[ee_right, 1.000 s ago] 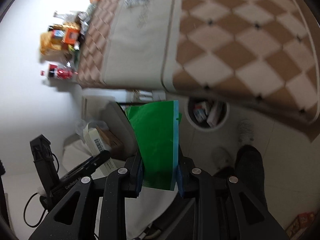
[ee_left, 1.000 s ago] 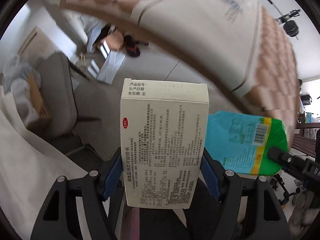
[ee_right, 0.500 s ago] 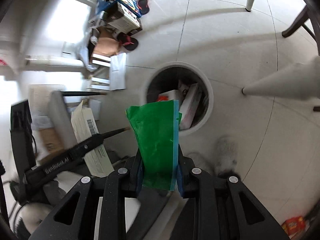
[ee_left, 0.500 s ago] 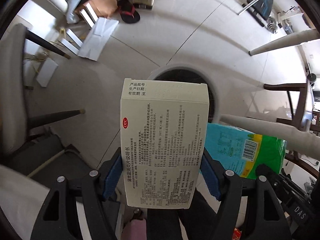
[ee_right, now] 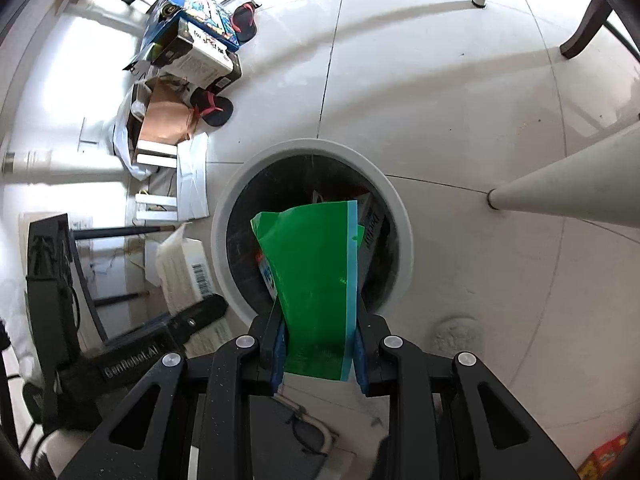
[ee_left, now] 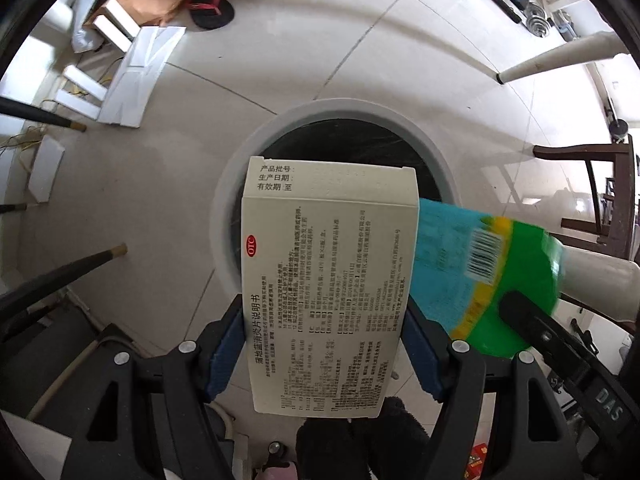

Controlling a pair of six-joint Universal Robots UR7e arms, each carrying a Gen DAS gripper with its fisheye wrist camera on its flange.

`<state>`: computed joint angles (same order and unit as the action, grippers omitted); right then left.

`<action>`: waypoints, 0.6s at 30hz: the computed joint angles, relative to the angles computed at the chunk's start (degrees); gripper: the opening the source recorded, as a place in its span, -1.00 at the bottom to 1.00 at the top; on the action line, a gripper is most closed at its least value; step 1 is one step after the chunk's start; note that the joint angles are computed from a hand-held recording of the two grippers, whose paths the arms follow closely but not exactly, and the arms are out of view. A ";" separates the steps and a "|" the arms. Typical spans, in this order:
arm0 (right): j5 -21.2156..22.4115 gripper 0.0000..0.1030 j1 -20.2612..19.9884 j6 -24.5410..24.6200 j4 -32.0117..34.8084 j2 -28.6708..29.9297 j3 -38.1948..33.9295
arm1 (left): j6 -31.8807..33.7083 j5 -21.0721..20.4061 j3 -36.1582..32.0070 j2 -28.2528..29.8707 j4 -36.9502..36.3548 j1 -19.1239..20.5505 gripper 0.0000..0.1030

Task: Collect trash
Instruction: 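Carry both items over the white bin and open both grippers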

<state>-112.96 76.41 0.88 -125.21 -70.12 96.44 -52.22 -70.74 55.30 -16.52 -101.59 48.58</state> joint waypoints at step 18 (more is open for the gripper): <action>-8.94 0.86 0.69 -2.12 4.35 2.40 -2.67 | -3.65 6.93 -2.57 -0.32 9.83 -2.95 0.86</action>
